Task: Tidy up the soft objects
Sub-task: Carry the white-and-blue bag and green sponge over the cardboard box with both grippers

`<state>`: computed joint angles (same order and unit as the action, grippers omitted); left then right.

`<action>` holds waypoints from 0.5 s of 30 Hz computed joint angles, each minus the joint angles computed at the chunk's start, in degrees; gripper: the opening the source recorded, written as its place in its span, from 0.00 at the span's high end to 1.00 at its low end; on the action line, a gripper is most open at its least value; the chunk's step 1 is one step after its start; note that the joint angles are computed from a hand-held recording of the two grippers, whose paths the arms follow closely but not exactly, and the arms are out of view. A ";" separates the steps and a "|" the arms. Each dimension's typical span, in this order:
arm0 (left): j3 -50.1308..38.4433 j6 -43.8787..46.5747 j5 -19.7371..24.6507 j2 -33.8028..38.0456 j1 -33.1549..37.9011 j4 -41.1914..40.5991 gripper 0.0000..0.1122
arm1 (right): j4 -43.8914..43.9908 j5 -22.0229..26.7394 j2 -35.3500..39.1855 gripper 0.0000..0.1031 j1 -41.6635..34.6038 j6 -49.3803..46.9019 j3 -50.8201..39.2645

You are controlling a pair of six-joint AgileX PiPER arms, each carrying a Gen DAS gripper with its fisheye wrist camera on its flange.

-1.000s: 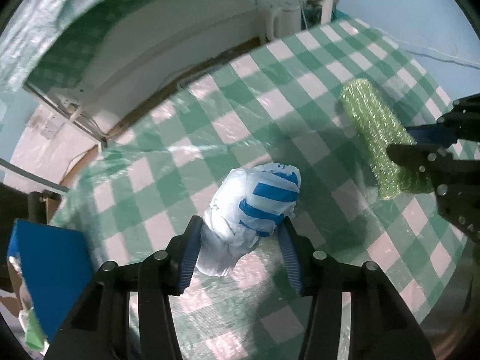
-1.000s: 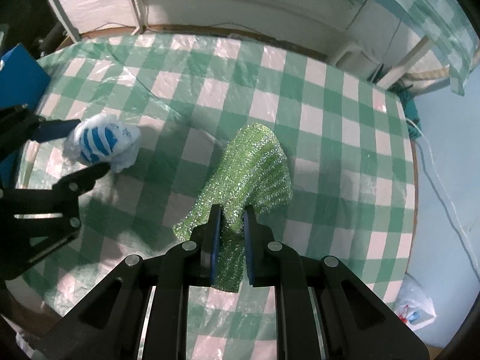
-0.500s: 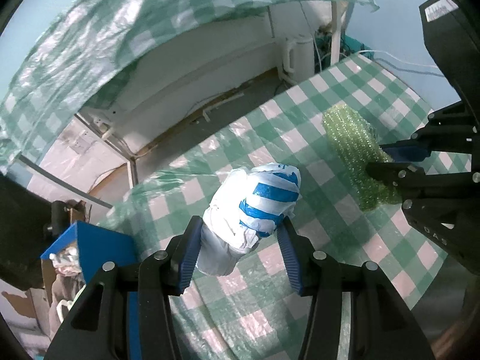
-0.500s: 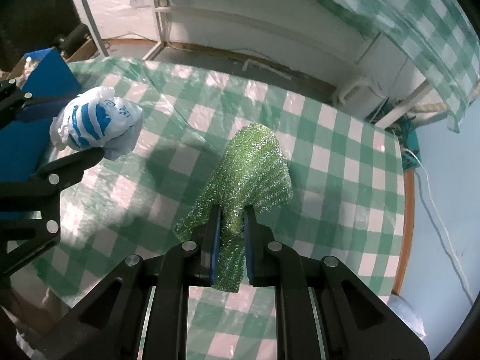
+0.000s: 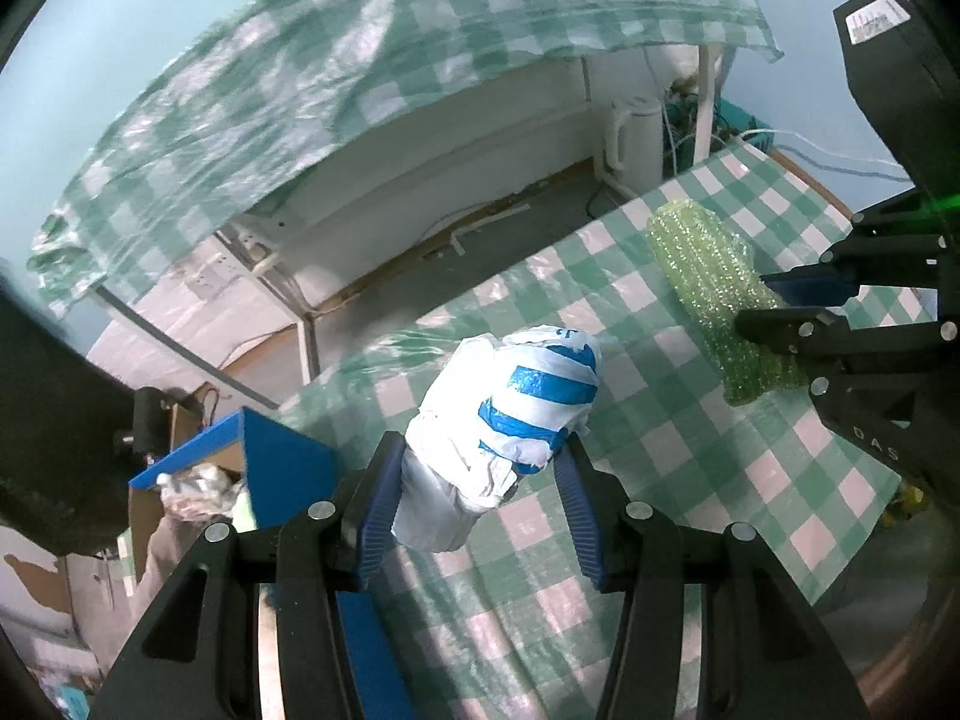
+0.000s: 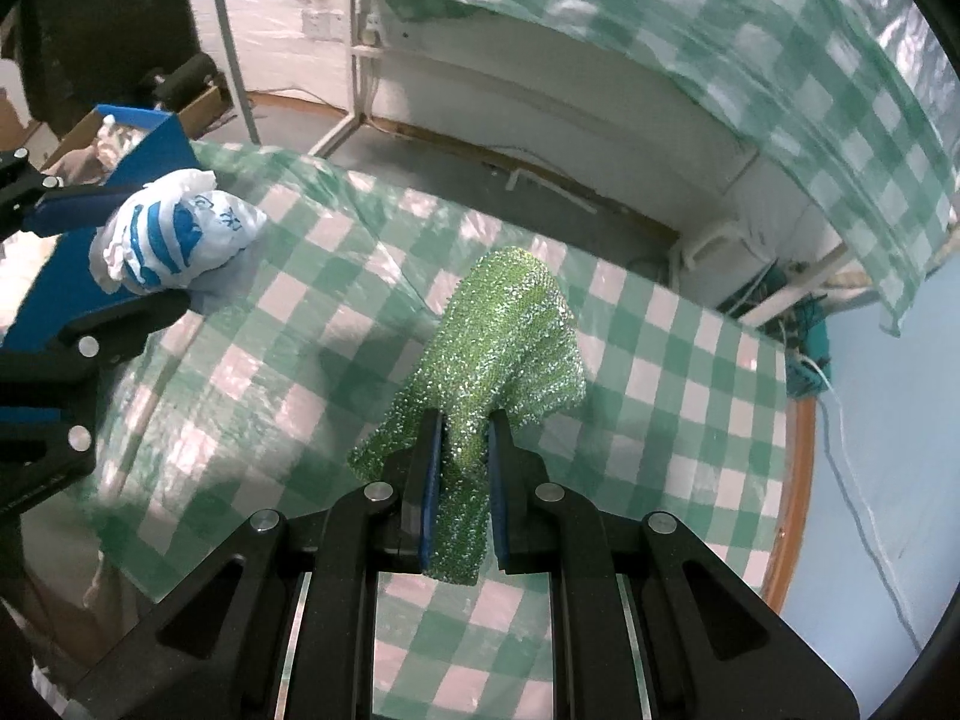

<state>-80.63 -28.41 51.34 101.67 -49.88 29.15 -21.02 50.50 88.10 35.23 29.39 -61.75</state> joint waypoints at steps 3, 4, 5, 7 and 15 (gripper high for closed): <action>1.52 -0.59 0.11 -2.07 0.54 0.70 0.54 | -0.04 0.65 -0.01 0.89 1.05 -0.17 -1.18; 2.06 -0.88 0.08 -2.71 0.71 0.99 0.54 | -0.22 0.90 0.05 0.89 1.48 0.00 -1.48; 2.62 -1.01 0.06 -3.42 0.96 1.12 0.54 | -0.45 1.13 0.08 0.89 1.93 0.16 -1.75; 3.70 -1.47 0.13 -4.75 1.33 1.56 0.54 | -0.91 1.85 0.24 0.89 3.06 0.46 -2.59; 7.28 -1.96 0.06 -9.40 2.43 2.04 0.54 | -1.90 4.11 0.95 0.89 7.49 1.80 -6.82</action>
<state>-73.34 -30.38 51.40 92.27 -47.45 31.19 -22.93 54.60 89.05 42.72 31.19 -68.57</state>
